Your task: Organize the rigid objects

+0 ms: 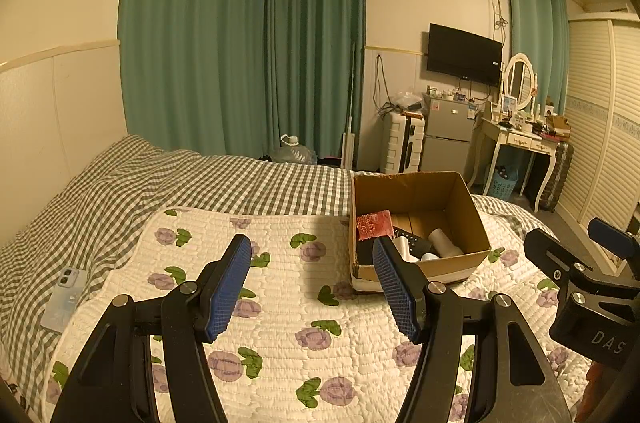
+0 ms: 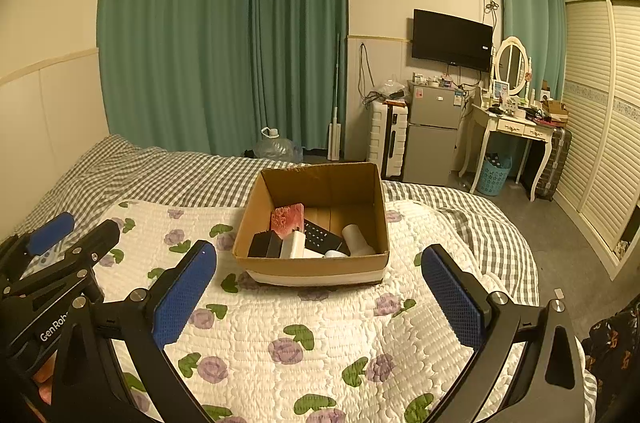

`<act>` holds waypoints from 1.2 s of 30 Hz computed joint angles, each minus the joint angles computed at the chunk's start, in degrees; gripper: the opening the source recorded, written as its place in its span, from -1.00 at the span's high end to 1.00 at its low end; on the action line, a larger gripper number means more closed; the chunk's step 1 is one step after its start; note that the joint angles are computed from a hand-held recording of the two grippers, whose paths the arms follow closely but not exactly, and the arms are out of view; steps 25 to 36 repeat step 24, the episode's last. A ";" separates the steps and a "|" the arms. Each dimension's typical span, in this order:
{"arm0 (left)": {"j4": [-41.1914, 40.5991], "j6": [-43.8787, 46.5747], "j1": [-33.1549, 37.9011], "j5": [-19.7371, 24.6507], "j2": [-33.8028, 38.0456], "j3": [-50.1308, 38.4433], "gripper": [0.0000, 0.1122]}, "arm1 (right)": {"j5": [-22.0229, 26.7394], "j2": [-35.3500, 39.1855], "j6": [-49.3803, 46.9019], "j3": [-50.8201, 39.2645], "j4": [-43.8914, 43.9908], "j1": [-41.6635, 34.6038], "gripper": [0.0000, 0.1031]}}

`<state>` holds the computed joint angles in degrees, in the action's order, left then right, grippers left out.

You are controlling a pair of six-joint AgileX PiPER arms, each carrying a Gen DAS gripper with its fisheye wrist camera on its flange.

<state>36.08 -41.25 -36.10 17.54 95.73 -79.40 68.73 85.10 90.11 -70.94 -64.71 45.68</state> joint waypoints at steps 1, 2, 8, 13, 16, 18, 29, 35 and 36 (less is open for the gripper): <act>0.07 -0.04 -0.04 0.09 0.00 0.00 -0.18 | 0.00 0.00 0.00 0.00 0.00 0.00 -0.99; 0.27 -0.26 -0.07 0.21 -0.02 -0.01 -0.18 | -0.04 -0.04 0.04 0.07 0.01 -0.02 -0.99; 0.38 -0.38 -0.08 0.15 0.00 -0.05 -0.18 | -0.32 -0.19 0.24 0.56 0.00 -0.13 -0.99; 0.09 -0.16 -0.12 0.25 -0.03 -0.07 -0.18 | -0.36 -0.25 -0.16 0.32 0.16 -0.28 -0.99; -0.34 0.25 -0.04 0.22 -0.06 -0.11 -0.18 | -0.44 -0.08 0.61 0.81 -0.01 -0.08 -0.99; -0.41 0.32 -0.01 0.06 -0.13 -0.04 -0.18 | -0.43 -0.05 0.74 0.93 0.01 -0.04 -0.99; 2.29 -2.35 0.11 -0.94 -0.19 1.17 -0.18 | -0.40 0.07 1.15 1.23 0.14 0.16 -0.99; 2.29 -2.35 0.11 -0.94 -0.19 1.17 -0.18 | -0.40 0.07 1.15 1.23 0.14 0.16 -0.99; 2.29 -2.35 0.11 -0.94 -0.19 1.17 -0.18 | -0.40 0.07 1.15 1.23 0.14 0.16 -0.99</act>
